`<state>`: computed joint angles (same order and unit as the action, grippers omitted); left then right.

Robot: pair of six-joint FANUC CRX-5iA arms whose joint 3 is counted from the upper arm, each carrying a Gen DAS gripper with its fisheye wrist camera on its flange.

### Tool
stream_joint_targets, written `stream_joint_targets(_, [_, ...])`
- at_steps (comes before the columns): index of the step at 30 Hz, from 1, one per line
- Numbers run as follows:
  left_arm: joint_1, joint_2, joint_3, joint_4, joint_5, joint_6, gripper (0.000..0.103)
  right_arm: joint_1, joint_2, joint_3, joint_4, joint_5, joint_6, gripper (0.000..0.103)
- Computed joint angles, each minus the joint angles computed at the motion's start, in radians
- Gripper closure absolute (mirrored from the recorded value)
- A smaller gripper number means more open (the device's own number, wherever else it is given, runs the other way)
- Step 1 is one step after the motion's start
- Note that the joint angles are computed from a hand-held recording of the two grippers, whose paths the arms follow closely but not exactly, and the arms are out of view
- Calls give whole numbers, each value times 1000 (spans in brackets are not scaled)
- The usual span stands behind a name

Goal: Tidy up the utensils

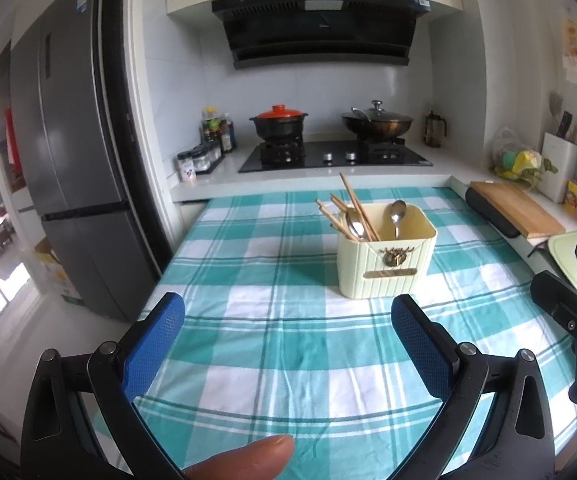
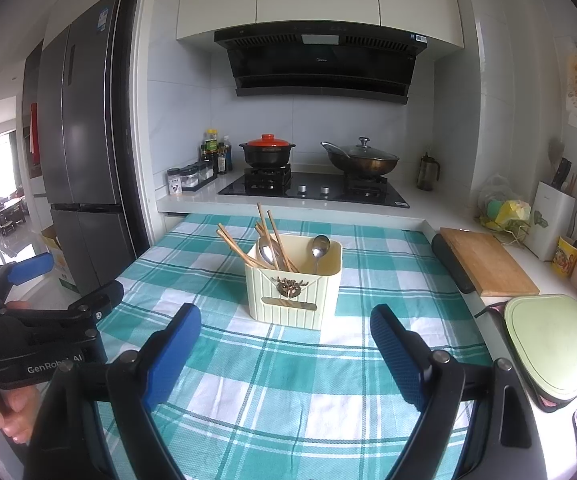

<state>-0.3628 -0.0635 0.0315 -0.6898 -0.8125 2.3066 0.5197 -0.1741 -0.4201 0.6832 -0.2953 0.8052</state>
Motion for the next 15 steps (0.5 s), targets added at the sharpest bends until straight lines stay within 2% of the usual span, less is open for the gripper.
stream_joint_targets(15, [2, -2, -3, 8, 6, -6, 0, 0, 2, 6, -23, -3, 21, 15])
